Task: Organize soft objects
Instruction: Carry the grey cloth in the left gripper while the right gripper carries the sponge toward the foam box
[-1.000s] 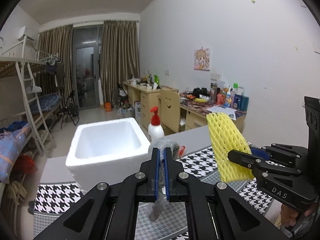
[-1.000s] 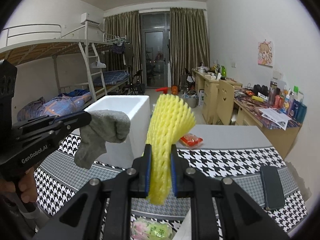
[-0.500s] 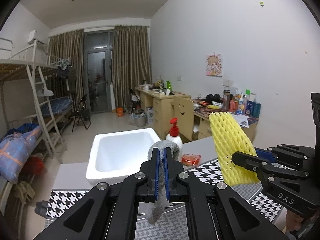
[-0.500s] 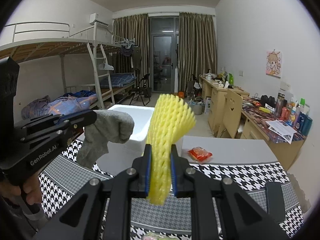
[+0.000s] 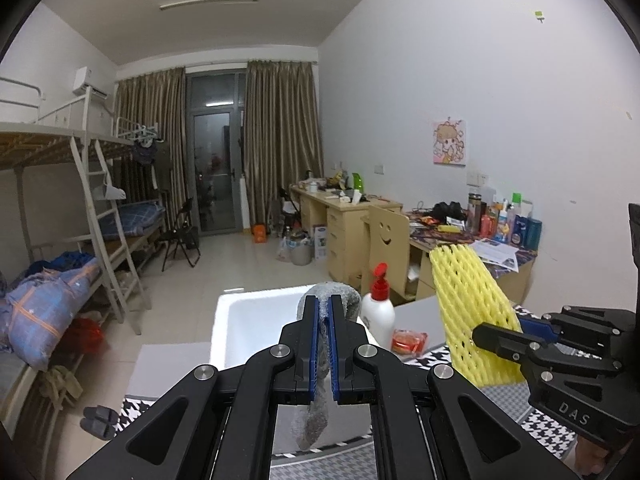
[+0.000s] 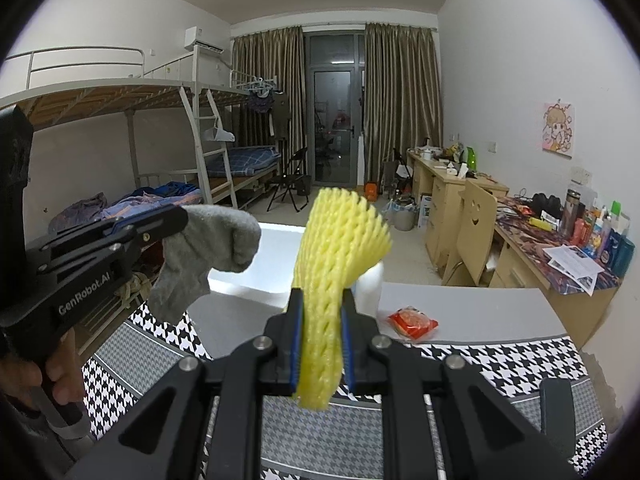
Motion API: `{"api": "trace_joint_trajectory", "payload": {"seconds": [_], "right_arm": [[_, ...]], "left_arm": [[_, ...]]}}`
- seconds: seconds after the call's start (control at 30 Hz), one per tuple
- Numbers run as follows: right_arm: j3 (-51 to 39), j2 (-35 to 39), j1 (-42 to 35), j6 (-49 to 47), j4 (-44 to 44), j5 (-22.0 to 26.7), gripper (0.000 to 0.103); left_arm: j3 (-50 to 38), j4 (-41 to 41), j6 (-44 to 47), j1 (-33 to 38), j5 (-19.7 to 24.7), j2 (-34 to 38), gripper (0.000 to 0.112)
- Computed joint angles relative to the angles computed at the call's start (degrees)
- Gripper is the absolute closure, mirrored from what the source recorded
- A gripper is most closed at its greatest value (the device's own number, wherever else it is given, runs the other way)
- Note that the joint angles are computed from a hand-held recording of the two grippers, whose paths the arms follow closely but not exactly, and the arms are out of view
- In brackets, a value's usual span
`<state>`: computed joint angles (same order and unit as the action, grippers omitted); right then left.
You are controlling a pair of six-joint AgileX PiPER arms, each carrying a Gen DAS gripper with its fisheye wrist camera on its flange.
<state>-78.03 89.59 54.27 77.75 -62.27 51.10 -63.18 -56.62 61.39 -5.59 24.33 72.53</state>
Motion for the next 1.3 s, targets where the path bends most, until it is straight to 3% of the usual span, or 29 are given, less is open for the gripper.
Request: {"api": "trace_joint_trajectory", "payload": {"seconds": [0.6, 1.3], "right_arm": [[-8.7, 4.6, -2.5, -6.9, 3.6, -1.5, 0.083], [-20.5, 12.5, -6.1, -16.3, 11.0, -0.6, 0.083]], "left_arm": [[-6.7, 3.2, -3.9, 0.9, -0.5, 4.5, 0.107], [-16.8, 13.8, -16.3, 1.0, 4.0, 14.2, 0.107]]}}
